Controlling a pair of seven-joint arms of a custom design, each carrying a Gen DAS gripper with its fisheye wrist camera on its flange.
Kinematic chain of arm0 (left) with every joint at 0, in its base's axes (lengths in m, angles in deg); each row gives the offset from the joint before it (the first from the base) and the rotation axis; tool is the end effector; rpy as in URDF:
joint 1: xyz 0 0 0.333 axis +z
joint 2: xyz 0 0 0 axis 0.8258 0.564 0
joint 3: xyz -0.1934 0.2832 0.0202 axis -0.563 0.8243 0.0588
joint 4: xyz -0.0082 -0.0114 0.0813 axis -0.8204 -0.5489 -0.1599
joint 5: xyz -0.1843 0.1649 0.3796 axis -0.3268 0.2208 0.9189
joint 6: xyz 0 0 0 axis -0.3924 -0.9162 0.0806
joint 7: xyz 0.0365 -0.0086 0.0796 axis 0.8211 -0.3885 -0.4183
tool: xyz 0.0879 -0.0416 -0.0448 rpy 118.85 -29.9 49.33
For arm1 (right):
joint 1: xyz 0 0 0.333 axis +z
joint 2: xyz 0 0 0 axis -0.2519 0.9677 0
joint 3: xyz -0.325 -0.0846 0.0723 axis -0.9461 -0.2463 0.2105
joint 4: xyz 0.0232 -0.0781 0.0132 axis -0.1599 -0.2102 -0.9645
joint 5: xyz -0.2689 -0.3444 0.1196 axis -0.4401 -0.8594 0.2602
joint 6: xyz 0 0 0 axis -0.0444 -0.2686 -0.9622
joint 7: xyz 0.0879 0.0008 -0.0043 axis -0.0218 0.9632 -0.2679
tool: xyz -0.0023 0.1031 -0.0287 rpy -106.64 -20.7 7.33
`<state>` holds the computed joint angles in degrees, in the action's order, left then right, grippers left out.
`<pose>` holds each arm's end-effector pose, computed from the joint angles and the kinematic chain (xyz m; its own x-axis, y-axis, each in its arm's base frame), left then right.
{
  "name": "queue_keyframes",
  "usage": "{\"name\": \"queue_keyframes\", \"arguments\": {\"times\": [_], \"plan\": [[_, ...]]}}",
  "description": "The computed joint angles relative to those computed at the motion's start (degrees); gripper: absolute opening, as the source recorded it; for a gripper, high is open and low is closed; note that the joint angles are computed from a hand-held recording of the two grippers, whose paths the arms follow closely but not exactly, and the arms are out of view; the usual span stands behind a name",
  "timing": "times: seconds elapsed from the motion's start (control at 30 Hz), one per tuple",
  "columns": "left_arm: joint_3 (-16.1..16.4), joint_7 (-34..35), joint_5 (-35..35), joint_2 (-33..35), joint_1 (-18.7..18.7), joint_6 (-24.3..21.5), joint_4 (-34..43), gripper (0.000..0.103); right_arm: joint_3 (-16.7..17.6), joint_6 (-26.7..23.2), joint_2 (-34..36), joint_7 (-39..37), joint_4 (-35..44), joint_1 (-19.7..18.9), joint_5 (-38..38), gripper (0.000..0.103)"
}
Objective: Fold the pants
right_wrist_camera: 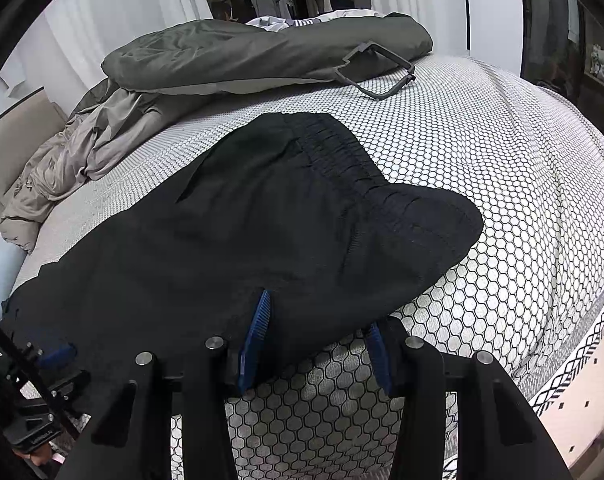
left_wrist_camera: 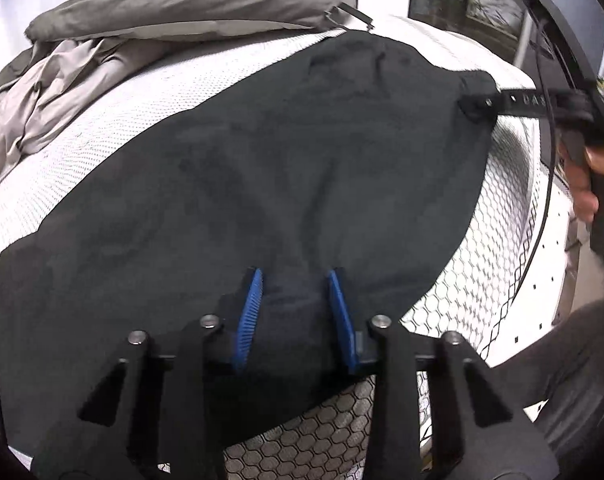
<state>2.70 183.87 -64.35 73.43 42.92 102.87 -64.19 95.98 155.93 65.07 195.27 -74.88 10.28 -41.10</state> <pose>0.5359 -0.1846 0.5113 -0.6785 -0.7340 0.0290 -0.6126 0.5436 -0.5737 0.4430 0.3656 0.5482 -0.3588 -0.9264 -0.1140 -0.7210 0.3527 -0.5964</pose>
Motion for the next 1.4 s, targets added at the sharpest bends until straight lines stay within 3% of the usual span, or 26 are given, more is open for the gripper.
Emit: {"name": "queue_keyframes", "arguments": {"times": [0.4,0.47,0.53,0.57,0.6,0.7,0.77,0.83,0.87,0.93,0.97,1.0,1.07,1.17,1.27,1.4], "plan": [[0.8,2.9,-0.8,-1.6,0.0,-1.7,-1.3,0.029,0.0,0.5,-0.8,-0.1,-0.7,-0.1,0.2,0.047],[0.7,3.0,-0.5,-1.8,0.0,-1.5,-1.4,0.029,-0.6,3.1,-1.3,0.5,-1.9,-0.4,0.8,0.047],[1.0,3.4,-0.9,-1.6,0.0,-1.9,-1.2,0.029,-2.2,11.1,-3.1,2.4,-5.7,-1.1,3.4,0.047],[1.1,3.5,-1.1,-1.4,0.0,-2.2,-1.0,0.029,-3.1,17.6,-4.4,4.3,-8.7,-1.8,5.2,0.043],[1.3,3.8,-1.7,-1.3,0.0,-2.5,-0.8,0.029,-3.2,21.9,-5.5,6.3,-10.9,-2.9,6.0,0.027],[1.5,4.0,-2.8,-1.1,0.2,-3.5,-0.4,0.029,-1.3,27.2,-8.1,9.1,-14.3,-6.2,6.1,0.011],[1.5,4.2,-3.3,-1.0,0.5,-3.8,-0.2,0.029,2.0,23.7,-9.6,9.2,-13.4,-8.3,3.6,0.006],[1.5,4.6,-3.8,-1.0,0.6,-3.7,-0.4,0.03,2.5,18.3,-8.8,6.8,-11.7,-7.7,5.0,0.006],[1.5,4.7,-4.0,-1.0,0.7,-3.8,-0.4,0.03,1.0,16.1,-7.5,4.9,-11.3,-6.2,8.9,0.008],[1.8,5.1,-4.8,-0.9,0.9,-4.5,0.0,0.032,-1.0,17.0,-7.2,2.0,-12.1,-4.7,12.8,0.009],[2.0,5.2,-5.2,-0.9,1.0,-5.1,0.3,0.038,-0.8,17.2,-7.9,2.0,-12.3,-5.0,12.7,0.015],[2.3,5.5,-6.0,-0.8,1.2,-5.6,0.8,0.041,-0.2,16.3,-9.0,2.5,-12.2,-5.6,11.7,0.03],[3.0,5.0,-7.9,-0.5,2.1,-4.7,1.8,0.057,3.2,11.4,-12.4,7.2,-12.0,-8.4,6.5,0.051],[2.7,-0.8,-6.3,1.1,4.7,-0.6,3.3,0.074,5.7,6.2,-15.4,11.3,-11.4,-10.8,0.7,0.055],[2.0,-9.1,-0.9,3.6,7.5,2.6,4.9,0.076,5.1,4.6,-14.4,10.6,-9.5,-11.4,-2.2,0.067],[2.6,-17.1,1.9,7.1,10.2,0.0,8.1,0.079,1.6,7.0,-7.2,3.7,-4.3,-10.0,-0.8,0.068]]}}
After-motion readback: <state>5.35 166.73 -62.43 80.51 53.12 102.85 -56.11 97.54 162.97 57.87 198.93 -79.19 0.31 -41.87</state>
